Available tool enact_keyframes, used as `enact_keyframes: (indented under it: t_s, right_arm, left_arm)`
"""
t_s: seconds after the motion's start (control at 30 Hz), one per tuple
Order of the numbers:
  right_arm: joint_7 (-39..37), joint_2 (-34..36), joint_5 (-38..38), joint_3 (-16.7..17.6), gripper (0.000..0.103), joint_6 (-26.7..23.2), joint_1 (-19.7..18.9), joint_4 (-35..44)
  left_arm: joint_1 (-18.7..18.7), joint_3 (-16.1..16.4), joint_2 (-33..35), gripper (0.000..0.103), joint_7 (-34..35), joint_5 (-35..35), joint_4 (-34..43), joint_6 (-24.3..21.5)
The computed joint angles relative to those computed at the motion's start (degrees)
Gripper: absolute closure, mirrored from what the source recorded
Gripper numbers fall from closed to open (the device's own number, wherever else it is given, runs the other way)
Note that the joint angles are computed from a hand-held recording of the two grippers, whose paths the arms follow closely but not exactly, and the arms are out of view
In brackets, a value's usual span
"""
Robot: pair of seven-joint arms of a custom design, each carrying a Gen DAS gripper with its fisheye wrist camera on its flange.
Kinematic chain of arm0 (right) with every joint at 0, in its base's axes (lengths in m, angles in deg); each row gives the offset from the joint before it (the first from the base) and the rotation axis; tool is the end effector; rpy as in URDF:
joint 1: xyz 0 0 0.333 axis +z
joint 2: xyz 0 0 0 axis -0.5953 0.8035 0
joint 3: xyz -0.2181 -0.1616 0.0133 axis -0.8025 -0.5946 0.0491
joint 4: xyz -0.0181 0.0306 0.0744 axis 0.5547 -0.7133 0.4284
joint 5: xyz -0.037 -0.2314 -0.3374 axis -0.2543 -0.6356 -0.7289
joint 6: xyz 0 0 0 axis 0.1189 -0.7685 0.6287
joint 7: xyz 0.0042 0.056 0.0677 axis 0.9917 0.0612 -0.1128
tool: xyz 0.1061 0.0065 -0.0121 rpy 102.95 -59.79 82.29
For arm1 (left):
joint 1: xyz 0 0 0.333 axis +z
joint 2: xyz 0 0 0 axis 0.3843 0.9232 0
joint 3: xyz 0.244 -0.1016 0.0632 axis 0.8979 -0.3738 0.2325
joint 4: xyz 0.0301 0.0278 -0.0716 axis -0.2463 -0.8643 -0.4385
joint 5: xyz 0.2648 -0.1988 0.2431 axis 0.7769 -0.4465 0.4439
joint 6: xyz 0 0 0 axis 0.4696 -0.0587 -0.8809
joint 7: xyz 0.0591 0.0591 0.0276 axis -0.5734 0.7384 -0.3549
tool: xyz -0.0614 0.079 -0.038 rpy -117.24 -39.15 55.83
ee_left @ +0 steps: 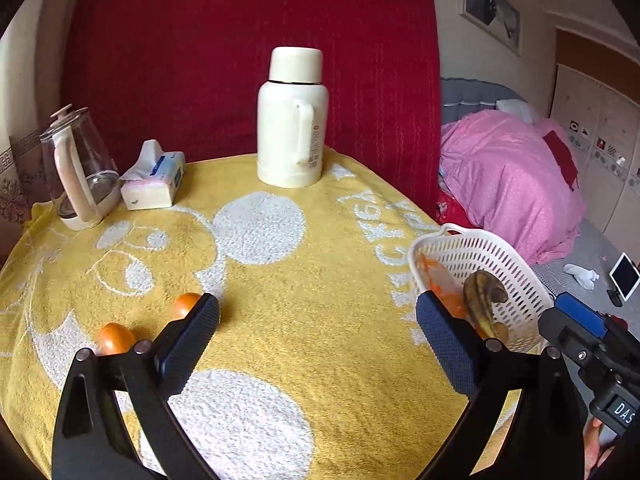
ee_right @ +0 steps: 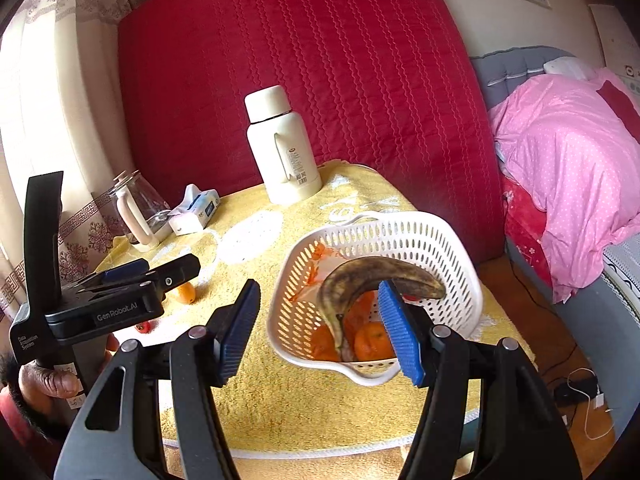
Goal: Organize fruits
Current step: 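Move the left tool to the small brown potato and close on it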
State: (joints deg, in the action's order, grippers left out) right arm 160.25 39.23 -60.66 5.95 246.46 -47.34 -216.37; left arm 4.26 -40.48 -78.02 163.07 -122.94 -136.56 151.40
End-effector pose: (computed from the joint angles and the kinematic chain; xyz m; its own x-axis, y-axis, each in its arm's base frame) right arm 0.3791 0.1673 0.4549 -0.3170 -0.9130 -0.2567 -0.4105 0.3761 -0.8307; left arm 0.5292 -0.2638 0.4532 -0.5871 -0.8064 0.0710 -0.4992 0.2917 -0.8159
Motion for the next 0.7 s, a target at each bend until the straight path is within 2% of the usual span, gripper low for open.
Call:
enact_keyframes:
  t_s: [0.1, 0.37, 0.5, 0.57, 0.6, 0.7]
  right_arm:
    - [0.2, 2.7, -0.5, 1.3, 0.04, 0.5, -0.9, 2.4]
    - [0.7, 11.0, -4.1, 3.7, 0.039, 0.6, -2.2, 9.5]
    - [1.8, 15.5, -7.2, 4.1, 0.039, 0.5, -2.1, 12.9]
    - [2.3, 18.1, -9.0, 4.0, 0.039, 0.4, -1.8, 14.7]
    - [2.4, 19.4, -9.8, 3.9, 0.039, 0.3, -1.5, 15.6]
    - [2.4, 23.6, -12.3, 3.3, 0.039, -0.4, -0.3, 18.6]
  left_arm:
    - [0.9, 0.8, -0.6, 0.005, -1.8, 1.0, -1.0, 0.8]
    - [3.0, 3.4, -1.2, 0.005, 0.6, -2.6, -2.3, 2.3]
    - [4.5, 4.6, -0.6, 0.005, 3.8, -6.2, -2.4, 2.4]
    - [5.4, 5.1, 0.2, 0.005, 9.7, -11.7, -1.5, 0.7]
    - [6.1, 4.9, 0.6, 0.005, 9.5, -11.1, -1.6, 0.9]
    - [8.1, 4.5, 1.9, 0.005, 2.3, -3.6, -2.4, 3.3]
